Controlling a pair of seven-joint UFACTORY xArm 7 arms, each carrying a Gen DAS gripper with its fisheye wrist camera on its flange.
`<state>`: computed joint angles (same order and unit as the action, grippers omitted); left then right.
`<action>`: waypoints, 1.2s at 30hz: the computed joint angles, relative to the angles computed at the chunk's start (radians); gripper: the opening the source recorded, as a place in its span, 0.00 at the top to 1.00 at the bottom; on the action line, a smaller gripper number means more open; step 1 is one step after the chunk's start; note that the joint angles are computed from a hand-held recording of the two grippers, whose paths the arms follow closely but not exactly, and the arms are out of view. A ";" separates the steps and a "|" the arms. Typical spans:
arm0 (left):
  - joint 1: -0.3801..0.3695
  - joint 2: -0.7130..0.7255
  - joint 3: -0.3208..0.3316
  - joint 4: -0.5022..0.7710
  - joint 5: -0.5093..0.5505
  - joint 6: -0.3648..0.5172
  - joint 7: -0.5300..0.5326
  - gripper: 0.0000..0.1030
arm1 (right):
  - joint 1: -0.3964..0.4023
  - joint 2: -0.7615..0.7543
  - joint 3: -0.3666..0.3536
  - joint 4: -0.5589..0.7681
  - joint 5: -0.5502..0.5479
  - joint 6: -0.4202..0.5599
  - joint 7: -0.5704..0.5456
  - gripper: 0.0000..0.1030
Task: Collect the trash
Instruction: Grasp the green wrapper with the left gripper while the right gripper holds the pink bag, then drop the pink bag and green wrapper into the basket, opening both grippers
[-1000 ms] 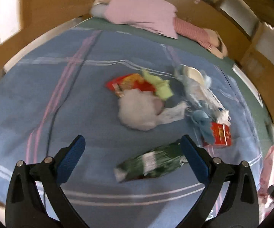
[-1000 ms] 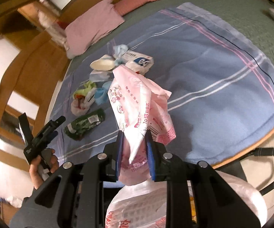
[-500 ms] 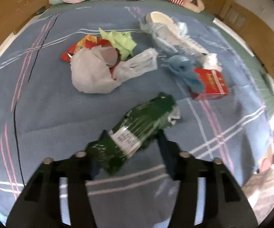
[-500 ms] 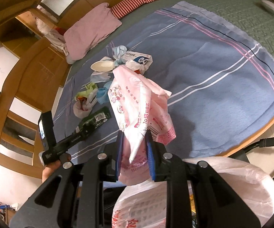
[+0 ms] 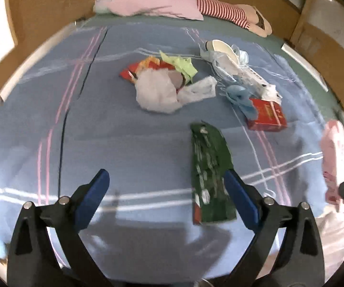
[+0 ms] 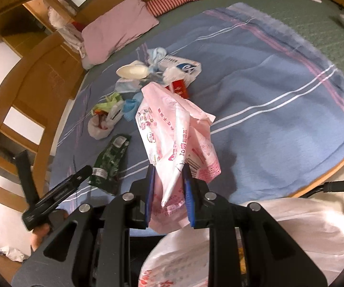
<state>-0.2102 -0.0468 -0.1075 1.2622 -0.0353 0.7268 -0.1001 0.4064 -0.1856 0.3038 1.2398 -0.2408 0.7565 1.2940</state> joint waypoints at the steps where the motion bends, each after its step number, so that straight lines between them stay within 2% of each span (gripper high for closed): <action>1: -0.005 0.022 -0.002 0.022 -0.021 0.003 0.033 0.06 | -0.001 0.007 0.005 0.010 -0.015 0.012 0.004 0.77; 3: -0.012 0.069 -0.005 0.073 -0.094 0.038 0.091 0.06 | 0.001 0.017 0.014 0.025 -0.042 0.037 0.014 0.77; 5: -0.015 0.124 -0.016 0.133 -0.191 0.109 0.150 0.07 | 0.007 0.029 0.019 0.042 -0.065 0.073 0.017 0.77; 7: -0.021 0.157 -0.028 0.165 -0.227 0.179 0.198 0.31 | 0.017 0.035 0.015 0.049 -0.066 0.089 0.011 0.77; 8: -0.032 0.173 -0.031 0.178 -0.189 0.208 0.196 0.55 | 0.021 0.034 0.012 0.047 -0.060 0.086 0.007 0.77; 10: -0.053 0.155 -0.032 0.144 -0.111 0.180 0.185 0.64 | 0.027 0.032 0.011 0.051 -0.062 0.090 0.004 0.77; 12: -0.053 0.111 -0.029 0.092 -0.106 0.121 0.197 0.75 | 0.030 0.031 0.016 0.064 -0.079 0.108 0.006 0.77; 16: -0.040 0.028 -0.015 0.008 -0.129 0.036 0.176 0.77 | 0.039 0.030 0.035 0.106 -0.136 0.169 0.020 0.77; 20: -0.029 -0.115 0.020 -0.110 -0.307 -0.078 0.243 0.77 | 0.060 0.018 0.065 0.155 -0.213 0.278 0.018 0.77; 22: -0.026 -0.215 0.021 -0.191 -0.316 -0.135 0.200 0.77 | 0.070 0.005 0.076 0.163 -0.232 0.325 -0.003 0.77; 23: -0.051 -0.277 0.045 -0.229 -0.319 -0.140 0.182 0.77 | 0.073 0.002 0.078 0.165 -0.234 0.343 -0.014 0.77; 24: -0.045 -0.298 0.028 -0.233 -0.332 -0.146 0.182 0.77 | 0.079 -0.007 0.082 0.164 -0.226 0.377 -0.033 0.77; 27: -0.097 -0.379 0.053 -0.254 -0.354 -0.112 0.244 0.77 | 0.088 -0.062 0.074 0.119 -0.163 0.396 -0.059 0.77; 30: -0.131 -0.438 0.063 -0.274 -0.368 -0.085 0.258 0.77 | 0.084 -0.124 0.089 0.073 -0.112 0.437 -0.076 0.77; 32: -0.155 -0.462 0.067 -0.281 -0.388 -0.054 0.261 0.77 | 0.094 -0.144 0.088 0.043 -0.026 0.477 -0.103 0.75; 35: -0.187 -0.487 0.050 -0.301 -0.397 -0.026 0.269 0.77 | 0.097 -0.188 0.088 -0.015 0.050 0.466 -0.114 0.58; 36: -0.208 -0.500 0.050 -0.312 -0.412 -0.010 0.277 0.77 | 0.091 -0.236 0.092 -0.055 0.055 0.442 -0.087 0.44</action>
